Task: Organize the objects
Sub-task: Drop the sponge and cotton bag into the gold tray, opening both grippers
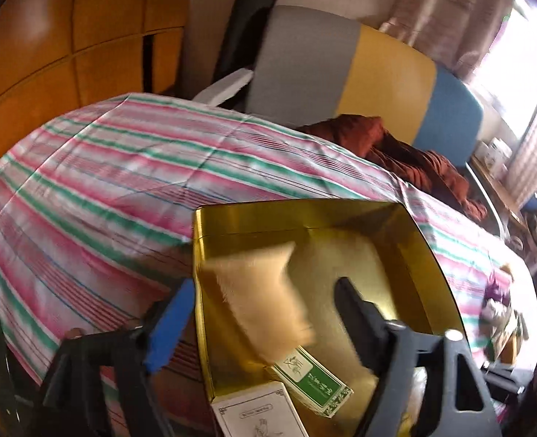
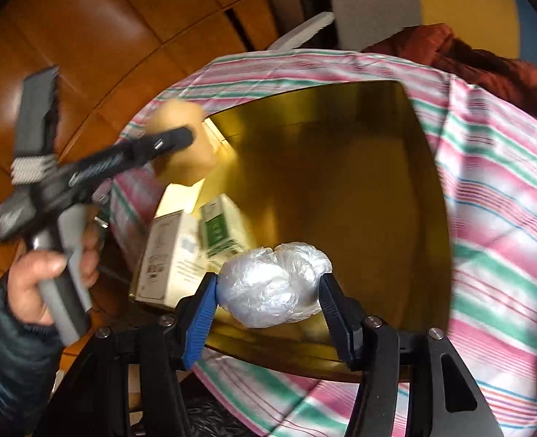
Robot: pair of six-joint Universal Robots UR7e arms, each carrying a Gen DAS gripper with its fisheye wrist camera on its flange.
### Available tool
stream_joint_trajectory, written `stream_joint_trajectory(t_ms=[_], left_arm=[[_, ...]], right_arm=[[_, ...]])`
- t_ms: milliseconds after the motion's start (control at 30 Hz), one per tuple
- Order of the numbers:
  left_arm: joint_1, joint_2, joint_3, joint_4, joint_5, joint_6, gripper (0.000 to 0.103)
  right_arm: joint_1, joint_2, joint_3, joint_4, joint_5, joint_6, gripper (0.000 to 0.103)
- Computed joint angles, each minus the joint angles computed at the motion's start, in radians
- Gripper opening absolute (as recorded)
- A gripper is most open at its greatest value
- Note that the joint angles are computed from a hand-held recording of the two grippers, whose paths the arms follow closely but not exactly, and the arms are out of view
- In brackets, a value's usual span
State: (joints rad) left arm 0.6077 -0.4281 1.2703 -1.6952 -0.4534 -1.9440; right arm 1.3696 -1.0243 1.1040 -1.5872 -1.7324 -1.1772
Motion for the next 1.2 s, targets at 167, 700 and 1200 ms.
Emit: stream_joint_trajectory(t_ms=[167,700,1200], left_arm=[[-0.028,-0.009,0.025,0.026,0.002,-0.111,0.083],[-0.129,0.196,-0.35,0.671,-0.023,-0.489,0.082],[-0.149,0.27,-0.452,0.624,-0.021,-0.369,0.082]], right_arm=[[-0.009,0.002,-0.028,0.079,0.018,0.011,0.083],[-0.071,-0.225,0.365,-0.661,0.234,-0.273,0.103],[-0.103,-0.233,0.325,-0.59,0.262,-0.241,0.101]])
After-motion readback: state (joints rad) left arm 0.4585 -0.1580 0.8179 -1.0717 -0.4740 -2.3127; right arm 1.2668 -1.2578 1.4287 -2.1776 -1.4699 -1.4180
